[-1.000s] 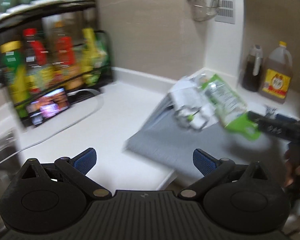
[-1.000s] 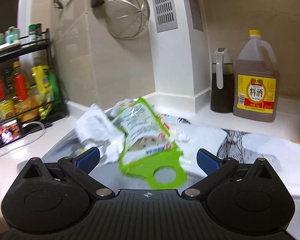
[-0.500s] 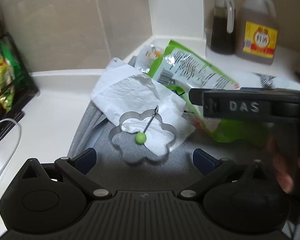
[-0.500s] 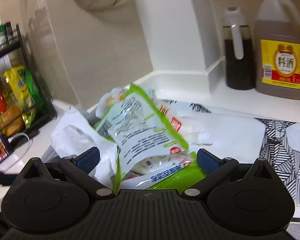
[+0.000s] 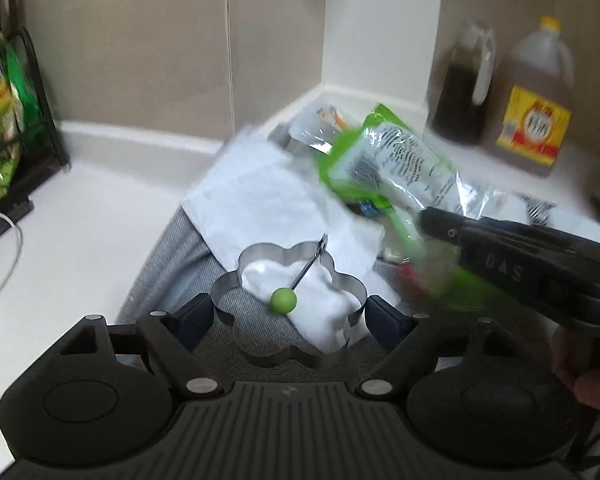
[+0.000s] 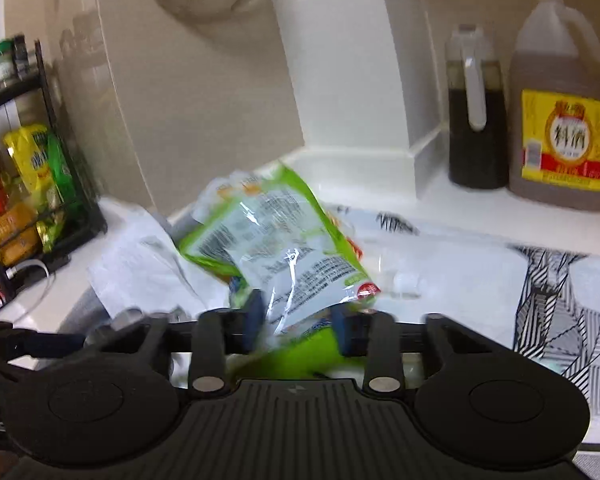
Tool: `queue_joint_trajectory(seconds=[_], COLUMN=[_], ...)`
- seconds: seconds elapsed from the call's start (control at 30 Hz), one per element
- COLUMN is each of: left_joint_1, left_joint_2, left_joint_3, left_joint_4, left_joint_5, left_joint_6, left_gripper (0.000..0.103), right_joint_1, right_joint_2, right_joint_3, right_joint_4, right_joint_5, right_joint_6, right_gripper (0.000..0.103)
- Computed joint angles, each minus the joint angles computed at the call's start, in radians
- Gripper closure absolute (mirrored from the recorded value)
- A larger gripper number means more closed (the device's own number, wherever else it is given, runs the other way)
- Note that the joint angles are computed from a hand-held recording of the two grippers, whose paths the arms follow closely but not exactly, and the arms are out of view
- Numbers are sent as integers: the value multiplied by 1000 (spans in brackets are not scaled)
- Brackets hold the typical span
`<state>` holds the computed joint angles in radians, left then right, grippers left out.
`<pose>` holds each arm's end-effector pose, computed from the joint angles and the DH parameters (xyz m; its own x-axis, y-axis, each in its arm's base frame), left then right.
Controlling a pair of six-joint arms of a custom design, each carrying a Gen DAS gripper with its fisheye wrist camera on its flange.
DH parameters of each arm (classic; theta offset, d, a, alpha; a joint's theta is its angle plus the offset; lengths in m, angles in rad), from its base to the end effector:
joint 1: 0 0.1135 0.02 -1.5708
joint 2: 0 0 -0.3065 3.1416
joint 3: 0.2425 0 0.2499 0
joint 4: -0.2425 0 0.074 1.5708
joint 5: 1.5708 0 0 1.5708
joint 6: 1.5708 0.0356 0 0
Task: Collect trash
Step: 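Grasp the green snack bag with the right gripper, then grasp the metal flower egg ring with the left gripper while the right holds the snack bag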
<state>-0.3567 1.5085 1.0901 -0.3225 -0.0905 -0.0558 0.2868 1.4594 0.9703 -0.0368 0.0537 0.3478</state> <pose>0.3082 -0.1114 0.3018 -0.6474 0.1820 -0.7401 0.2496 0.9682 0.0198 0.3104 0.0895 0.3021 -0.5338 0.1974 -0.8223 -0.0596 0.9612 0.2694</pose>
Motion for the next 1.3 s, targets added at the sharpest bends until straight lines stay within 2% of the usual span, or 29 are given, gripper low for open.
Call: queue_joint_trajectory(seconds=[0.03,0.5,0.53,0.57,0.6,0.63,0.77,0.87,0.97,1.03,1.13,1.3], left_joint_1=[-4,-34,-42,-53,-66,-76,-109,-96,-28,-13,-34,-83], left_joint_2=[-21,-286,-314,-342,-362,-378,-423,-398,-363,-375,-371,-239], left_joint_3=[-9,-86,-91,-98,-97,-97,-138,-178,-185,-197,-193,-146], left_joint_4=[3,-64,-81,-93,-115,-133,-145,-126,-146,-125,-84,-45], left_joint_5=[-8,-57,-68,-77,-87,-89,-128,-143,-61,-45,-74,-106], left_joint_6=[0,-34,-44,-51,-57,-65,-109,-89,-83,-86,-41,8], left_gripper=[17,17,20,27,43,53,57,56,40,12,0,0], right_joint_1=[2,-43,-38,-36,-36,-38,-46,-42,-39,-45,-53,-57], right_joint_2=[-12,-114,-119,-126,-133,-140,-151,-157,-183,-196,-189,-181], right_joint_3=[-11,-167,-174,-181,-191,-202,-244,-251,-274,-284,-268,-241], right_joint_4=[19,325,340,354,373,393,462,421,407,412,386,319], right_joint_5=[12,-7,2,6,6,3,-38,-50,-54,-61,-65,-67], right_joint_6=[-4,40,38,36,35,35,42,54,55,48,52,61], right_gripper=[92,92,92,92,92,92,92,92,92,92,91,89])
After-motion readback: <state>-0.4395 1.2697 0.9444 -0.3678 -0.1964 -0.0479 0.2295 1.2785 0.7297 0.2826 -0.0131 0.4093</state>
